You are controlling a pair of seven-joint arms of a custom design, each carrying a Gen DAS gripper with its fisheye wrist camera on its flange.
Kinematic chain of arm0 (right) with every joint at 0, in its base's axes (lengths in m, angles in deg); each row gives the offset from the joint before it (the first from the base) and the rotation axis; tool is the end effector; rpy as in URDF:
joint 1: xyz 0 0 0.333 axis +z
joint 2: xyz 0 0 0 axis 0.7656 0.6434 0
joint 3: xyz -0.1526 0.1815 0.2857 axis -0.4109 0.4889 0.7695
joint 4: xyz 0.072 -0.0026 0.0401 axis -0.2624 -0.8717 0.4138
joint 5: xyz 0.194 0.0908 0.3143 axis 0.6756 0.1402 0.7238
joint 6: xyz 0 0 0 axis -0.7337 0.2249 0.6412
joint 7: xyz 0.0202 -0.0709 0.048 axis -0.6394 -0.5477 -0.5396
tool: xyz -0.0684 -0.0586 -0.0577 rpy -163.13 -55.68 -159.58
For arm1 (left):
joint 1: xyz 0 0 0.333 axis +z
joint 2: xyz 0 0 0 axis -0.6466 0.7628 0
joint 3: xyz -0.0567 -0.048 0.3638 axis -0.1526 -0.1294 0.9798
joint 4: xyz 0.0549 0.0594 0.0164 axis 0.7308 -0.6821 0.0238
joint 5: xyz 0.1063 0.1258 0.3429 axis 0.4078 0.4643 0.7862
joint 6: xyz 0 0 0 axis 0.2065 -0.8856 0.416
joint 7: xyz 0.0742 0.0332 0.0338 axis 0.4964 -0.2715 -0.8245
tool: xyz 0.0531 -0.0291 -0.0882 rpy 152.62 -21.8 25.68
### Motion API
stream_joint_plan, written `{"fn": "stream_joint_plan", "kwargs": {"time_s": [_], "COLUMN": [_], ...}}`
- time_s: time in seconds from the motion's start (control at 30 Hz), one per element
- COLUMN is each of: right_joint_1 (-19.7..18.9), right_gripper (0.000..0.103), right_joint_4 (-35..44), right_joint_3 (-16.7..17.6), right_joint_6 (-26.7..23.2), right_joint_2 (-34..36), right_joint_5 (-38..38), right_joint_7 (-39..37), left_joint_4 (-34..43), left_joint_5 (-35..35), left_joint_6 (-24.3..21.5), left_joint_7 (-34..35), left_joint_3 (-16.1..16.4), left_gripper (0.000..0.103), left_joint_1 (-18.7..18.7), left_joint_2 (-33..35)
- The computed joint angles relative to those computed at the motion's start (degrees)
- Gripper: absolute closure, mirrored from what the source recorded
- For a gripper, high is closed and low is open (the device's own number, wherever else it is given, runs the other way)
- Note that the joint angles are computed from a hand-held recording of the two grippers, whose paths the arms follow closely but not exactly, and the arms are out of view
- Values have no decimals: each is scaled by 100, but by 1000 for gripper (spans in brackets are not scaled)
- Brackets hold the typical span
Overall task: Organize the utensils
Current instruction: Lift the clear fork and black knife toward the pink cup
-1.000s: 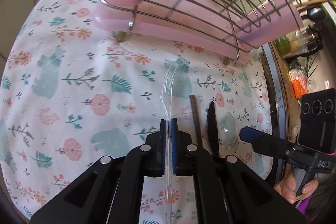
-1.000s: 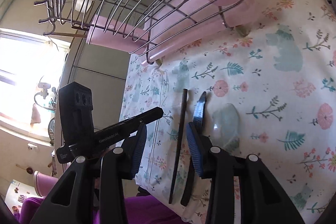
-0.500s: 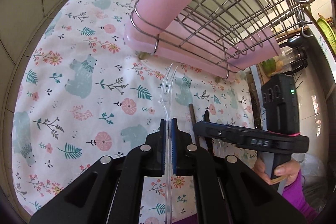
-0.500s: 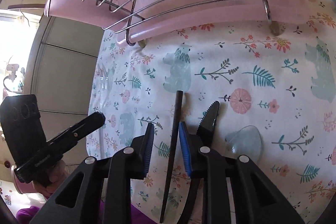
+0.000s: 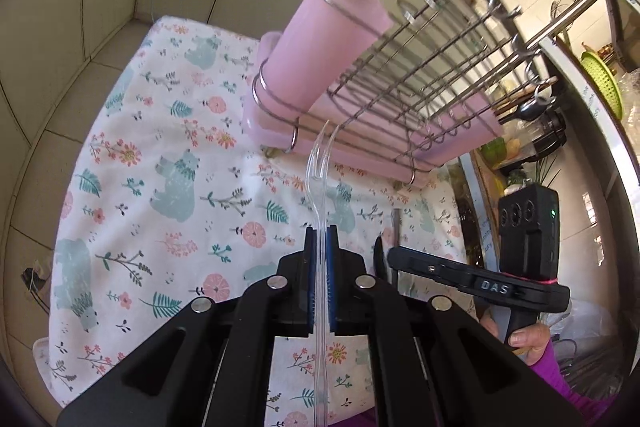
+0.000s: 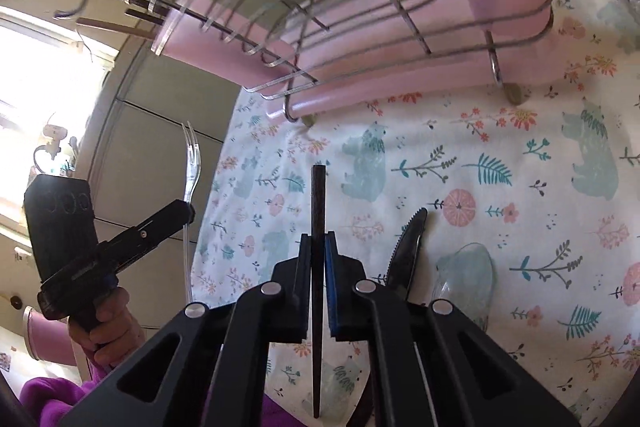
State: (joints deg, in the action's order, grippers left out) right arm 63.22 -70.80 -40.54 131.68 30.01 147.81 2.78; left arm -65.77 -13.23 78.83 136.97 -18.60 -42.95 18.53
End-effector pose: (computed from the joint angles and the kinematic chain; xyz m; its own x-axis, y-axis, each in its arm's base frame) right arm 0.4588 0.0669 0.4554 -0.1946 -0.7179 -0.6684 -0.8263 0.4871 -0.2827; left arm 0.5748 -0.1564 0.4824 -0.4793 -0.7063 0.5210 -0.8548 0.2411 -0.4595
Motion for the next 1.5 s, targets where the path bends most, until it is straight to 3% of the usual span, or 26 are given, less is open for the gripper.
{"fn": "stream_joint_plan", "kwargs": {"time_s": [0.07,0.27,0.43,0.53,0.8,0.87,0.97,1.13,1.27,1.33,1.5], "right_joint_1": [46,161,341,159,-1289,-1872,-2453,-4138,-5040,-5339,-5360], "right_gripper": [97,97,97,97,97,97,97,97,97,97,97], "right_joint_4": [-62,-243,-273,-291,-179,-47,35,183,167,158,21], "right_joint_3": [27,58,-89,7,929,1300,1671,3064,3892,4146,4189], "right_joint_6": [289,1135,1847,2238,3155,3202,3294,3394,3570,3578,3587], "right_joint_2": [-197,-805,-1258,-1475,-1680,-1620,-1560,-1468,-1393,-1333,-1164], "right_joint_5": [243,41,-282,-847,-2186,-2437,-2757,-3296,-3650,-3806,-4120], "right_joint_7": [-251,-213,-204,124,984,1139,1306,1617,1857,1975,2337], "left_joint_4": [-7,45,193,279,549,601,671,774,879,947,1137], "left_joint_5": [-186,-923,-1522,-1853,-2351,-2348,-2331,-2405,-2520,-2567,-2755], "left_joint_6": [65,272,332,399,462,486,566,676,780,838,1125], "left_joint_7": [126,640,1043,1287,1680,1666,1661,1714,1815,1838,2002], "left_joint_3": [1,65,117,139,152,136,104,51,17,0,-69], "left_gripper": [99,99,99,99,99,99,99,99,99,99,99], "left_joint_1": [22,2,-52,-107,-229,-257,-292,-317,-333,-338,-366], "left_joint_2": [-78,-298,-403,-461,-455,-423,-353,-300,-250,-208,-98]}}
